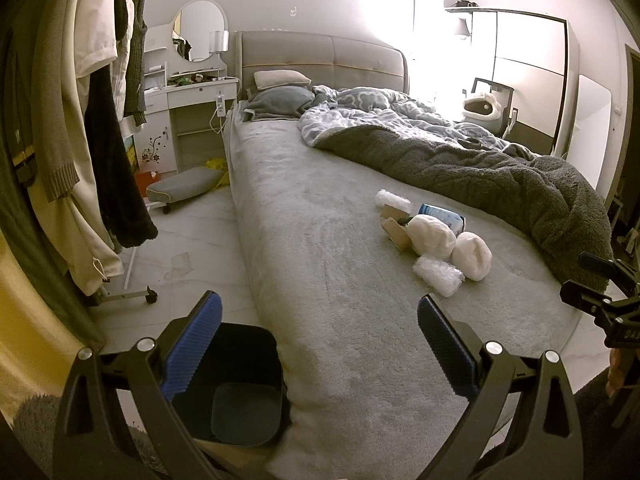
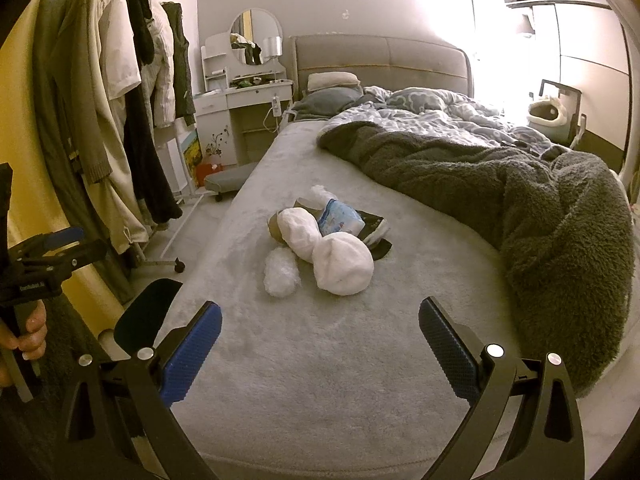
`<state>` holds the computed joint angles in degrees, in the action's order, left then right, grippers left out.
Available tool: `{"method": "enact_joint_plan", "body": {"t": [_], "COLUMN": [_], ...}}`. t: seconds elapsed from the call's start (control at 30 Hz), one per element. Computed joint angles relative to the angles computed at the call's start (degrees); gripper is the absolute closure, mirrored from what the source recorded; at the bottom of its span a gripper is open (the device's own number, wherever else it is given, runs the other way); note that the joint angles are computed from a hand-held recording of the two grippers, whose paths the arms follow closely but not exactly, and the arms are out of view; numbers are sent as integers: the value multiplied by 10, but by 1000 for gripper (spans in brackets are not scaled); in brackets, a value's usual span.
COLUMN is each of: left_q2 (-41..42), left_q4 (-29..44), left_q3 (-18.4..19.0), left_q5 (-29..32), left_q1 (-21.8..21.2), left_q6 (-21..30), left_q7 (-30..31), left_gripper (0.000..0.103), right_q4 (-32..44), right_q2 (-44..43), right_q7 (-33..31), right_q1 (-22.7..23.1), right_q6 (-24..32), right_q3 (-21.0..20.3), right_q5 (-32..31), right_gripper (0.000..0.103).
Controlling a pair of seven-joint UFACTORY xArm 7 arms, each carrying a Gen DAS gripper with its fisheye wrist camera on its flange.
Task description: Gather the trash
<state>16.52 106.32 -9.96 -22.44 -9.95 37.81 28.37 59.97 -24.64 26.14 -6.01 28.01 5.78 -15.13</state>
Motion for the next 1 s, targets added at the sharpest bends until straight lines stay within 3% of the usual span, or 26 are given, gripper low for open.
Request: {"method": "enact_joint_plan", "body": {"t": [1.0], "left_q2": [1], "left_q4": [1], "left_q3": [0], "left_q5": [0], "left_q1": [0], "left_q6": [2], "left_q7": [0], "left_gripper": [3], "right_q4": [-7], "right_q2": [-4], "right_q7": [-3], "right_q1": [1], "right_q6": [1], "right_q3": [1], "right_q5": [-2], "right_gripper": [3]}}
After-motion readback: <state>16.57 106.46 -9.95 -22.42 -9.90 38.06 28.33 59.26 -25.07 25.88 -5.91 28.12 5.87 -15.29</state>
